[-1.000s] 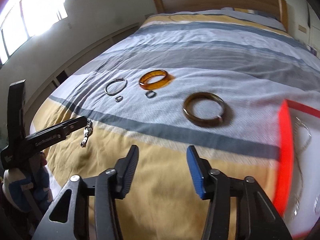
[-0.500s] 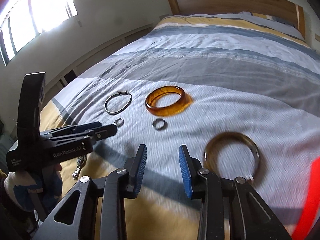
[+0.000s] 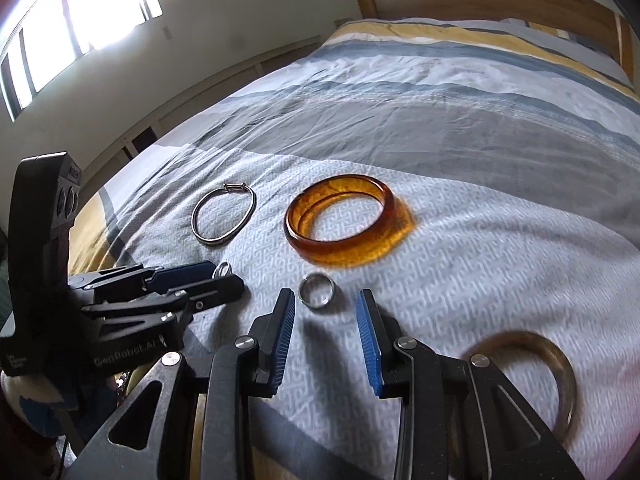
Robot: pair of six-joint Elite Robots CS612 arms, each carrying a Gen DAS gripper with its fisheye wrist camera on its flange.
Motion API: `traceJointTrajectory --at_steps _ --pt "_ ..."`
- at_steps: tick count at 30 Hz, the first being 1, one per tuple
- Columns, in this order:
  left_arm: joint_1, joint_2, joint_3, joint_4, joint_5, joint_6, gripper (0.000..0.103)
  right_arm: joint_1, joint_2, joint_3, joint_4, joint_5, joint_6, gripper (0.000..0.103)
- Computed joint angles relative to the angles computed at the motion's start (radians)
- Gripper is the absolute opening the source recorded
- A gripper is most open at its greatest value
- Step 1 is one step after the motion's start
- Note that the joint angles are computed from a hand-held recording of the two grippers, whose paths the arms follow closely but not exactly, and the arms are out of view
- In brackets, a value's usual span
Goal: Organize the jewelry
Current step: 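Grasp a small silver ring with the left tool while the right tool grasps another ring, then carry the left tool's ring over the red box while the right tool carries its ring there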
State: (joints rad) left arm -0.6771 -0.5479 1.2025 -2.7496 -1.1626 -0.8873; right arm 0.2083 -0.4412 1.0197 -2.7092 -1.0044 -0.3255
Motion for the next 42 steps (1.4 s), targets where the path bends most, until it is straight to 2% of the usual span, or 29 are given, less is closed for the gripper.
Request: traceJointTrajectory --at_steps 3,4,5,7,8,14,19,25,29,35,39,42 --pt "0.000 0.004 -0.003 -0.005 0.002 0.005 0.035 0.004 0.010 -0.018 0.018 -0.006 -0.014 0.031" --pt "0.001 0.004 -0.002 -0.007 0.001 0.004 0.033 0.005 0.012 -0.023 0.023 -0.008 -0.019 0.029" --pt "0.000 0.004 -0.004 -0.001 0.004 0.003 0.031 0.006 0.015 -0.027 0.031 -0.009 -0.026 0.022" --pt "-0.001 0.005 -0.003 -0.001 0.006 0.001 0.020 0.007 0.017 -0.031 0.042 -0.010 -0.035 0.021" --pt "-0.002 0.004 -0.002 -0.005 0.007 0.000 0.017 0.007 0.018 -0.031 0.042 -0.010 -0.037 0.021" --pt "-0.006 -0.009 0.023 -0.040 0.010 -0.009 0.017 0.004 0.000 0.005 -0.006 -0.011 -0.010 0.020" --pt "-0.022 -0.035 0.048 -0.041 0.020 -0.010 0.017 -0.011 -0.048 0.086 -0.058 0.001 0.027 0.020" --pt "-0.053 -0.071 0.074 -0.046 0.036 0.008 0.017 -0.038 -0.138 0.230 -0.156 0.006 0.065 0.020" --pt "-0.076 -0.078 0.060 -0.054 0.032 0.034 0.017 -0.070 -0.202 0.332 -0.236 -0.001 0.089 0.020" --pt "-0.108 -0.029 -0.063 -0.041 -0.031 0.107 0.017 -0.131 -0.257 0.425 -0.303 -0.048 0.110 0.020" --pt "-0.125 0.044 -0.214 -0.011 -0.094 0.174 0.017 -0.187 -0.272 0.456 -0.322 -0.123 0.122 0.020" --pt "-0.134 0.120 -0.366 0.040 -0.149 0.226 0.017 -0.220 -0.268 0.454 -0.318 -0.179 0.122 0.020"
